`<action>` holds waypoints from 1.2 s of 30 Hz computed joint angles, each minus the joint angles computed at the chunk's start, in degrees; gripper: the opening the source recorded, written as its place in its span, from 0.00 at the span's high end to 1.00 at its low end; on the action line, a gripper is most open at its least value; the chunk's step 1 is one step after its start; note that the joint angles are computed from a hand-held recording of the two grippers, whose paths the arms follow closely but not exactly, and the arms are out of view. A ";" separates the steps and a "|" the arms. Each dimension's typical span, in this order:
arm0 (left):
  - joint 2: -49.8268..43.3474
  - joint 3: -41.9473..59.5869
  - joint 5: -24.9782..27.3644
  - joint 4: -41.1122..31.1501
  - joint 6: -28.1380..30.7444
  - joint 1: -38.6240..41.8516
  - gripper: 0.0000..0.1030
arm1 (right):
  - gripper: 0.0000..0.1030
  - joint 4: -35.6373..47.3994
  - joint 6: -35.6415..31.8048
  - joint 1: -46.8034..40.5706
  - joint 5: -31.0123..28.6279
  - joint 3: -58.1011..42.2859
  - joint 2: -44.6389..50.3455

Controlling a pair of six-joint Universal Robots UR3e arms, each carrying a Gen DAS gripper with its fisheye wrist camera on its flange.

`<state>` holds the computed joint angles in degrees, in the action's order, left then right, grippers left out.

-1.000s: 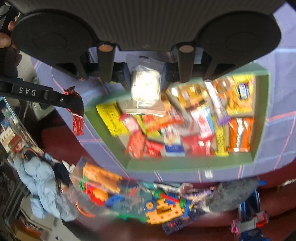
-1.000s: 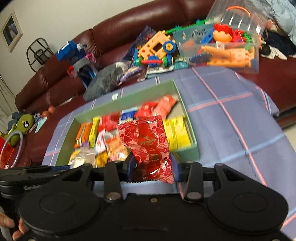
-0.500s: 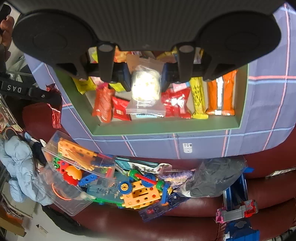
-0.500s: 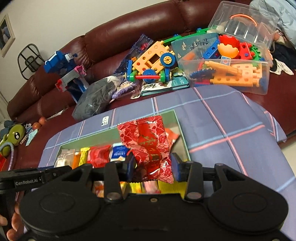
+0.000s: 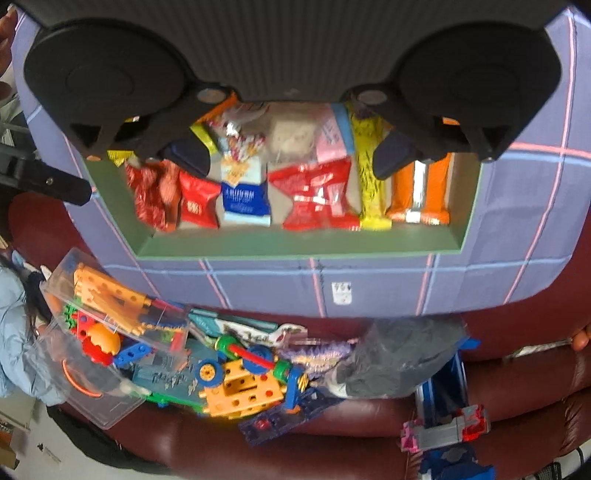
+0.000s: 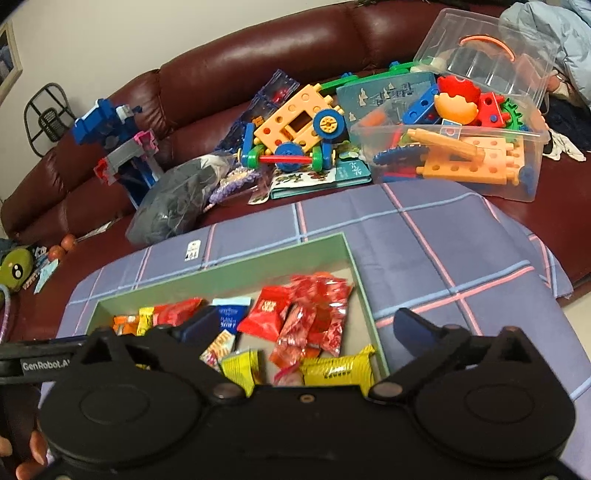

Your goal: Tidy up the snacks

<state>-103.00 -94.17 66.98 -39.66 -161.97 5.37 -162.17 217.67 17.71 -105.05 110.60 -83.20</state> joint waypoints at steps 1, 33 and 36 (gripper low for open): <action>0.37 -0.55 0.07 -0.38 0.04 0.11 0.04 | 0.00 0.21 0.24 0.30 0.04 0.02 0.00; 41.51 -18.20 -12.88 -26.39 17.23 19.06 0.00 | 0.00 21.76 12.50 23.54 -13.37 -7.91 -11.03; 47.96 -20.25 -16.06 -33.44 22.59 24.59 0.00 | 0.00 23.86 14.22 26.30 -15.05 -8.90 -10.84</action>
